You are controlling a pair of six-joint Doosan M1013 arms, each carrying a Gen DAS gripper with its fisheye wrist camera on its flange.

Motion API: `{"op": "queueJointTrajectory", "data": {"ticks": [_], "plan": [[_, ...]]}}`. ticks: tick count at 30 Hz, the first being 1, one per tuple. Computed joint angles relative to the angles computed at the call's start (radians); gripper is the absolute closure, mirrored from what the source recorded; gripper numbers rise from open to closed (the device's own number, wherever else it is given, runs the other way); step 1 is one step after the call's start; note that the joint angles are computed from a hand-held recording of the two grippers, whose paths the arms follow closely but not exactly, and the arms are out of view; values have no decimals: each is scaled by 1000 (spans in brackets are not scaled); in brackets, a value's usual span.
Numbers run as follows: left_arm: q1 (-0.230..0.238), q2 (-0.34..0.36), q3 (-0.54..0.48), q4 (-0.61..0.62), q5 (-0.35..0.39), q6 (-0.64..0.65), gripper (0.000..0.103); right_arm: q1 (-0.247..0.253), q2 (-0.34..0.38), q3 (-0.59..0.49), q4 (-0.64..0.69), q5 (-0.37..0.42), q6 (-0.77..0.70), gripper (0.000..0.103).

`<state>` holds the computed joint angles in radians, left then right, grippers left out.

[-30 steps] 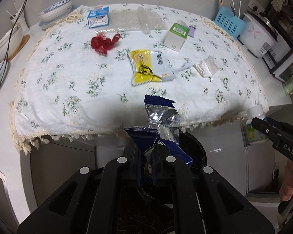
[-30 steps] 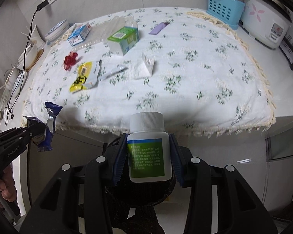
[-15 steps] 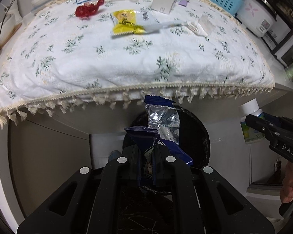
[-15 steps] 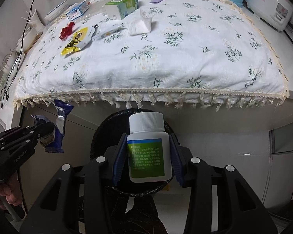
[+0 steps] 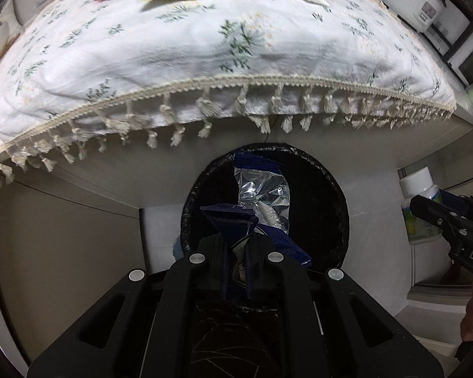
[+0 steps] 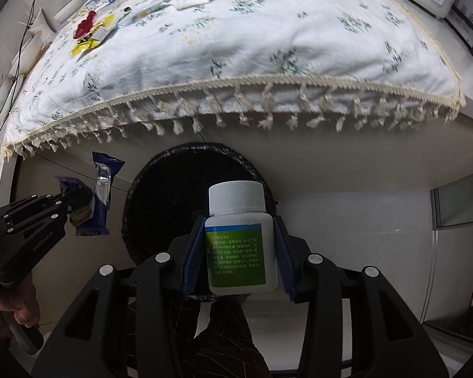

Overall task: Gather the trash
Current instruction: 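Carry the blue wrapper and white pill bottle down toward the black trash bin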

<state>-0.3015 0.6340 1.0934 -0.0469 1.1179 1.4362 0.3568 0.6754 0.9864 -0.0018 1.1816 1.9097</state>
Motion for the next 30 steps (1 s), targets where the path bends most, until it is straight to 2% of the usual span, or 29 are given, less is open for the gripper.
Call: {"op": "queueJointTrajectory", "data": {"ticks": [7, 16, 20, 22, 24, 30], "plan": [[-18, 43, -33, -22, 28, 27, 96, -11, -24, 52, -8, -1, 33, 63], [-36, 56, -24, -58, 21, 77, 96, -17, -56, 109, -21, -10, 76, 63], [-39, 57, -22, -70, 12, 91, 89, -19, -62, 119, -22, -11, 79, 63], [-36, 55, -21, -76, 7, 82, 67, -18, -59, 115, -20, -10, 76, 63], [-29, 46, -10, -94, -8, 77, 55, -18, -55, 108, -12, -9, 66, 63], [-18, 17, 26, -75, -47, 44, 34, -11, -35, 80, -1, -1, 40, 63]]}}
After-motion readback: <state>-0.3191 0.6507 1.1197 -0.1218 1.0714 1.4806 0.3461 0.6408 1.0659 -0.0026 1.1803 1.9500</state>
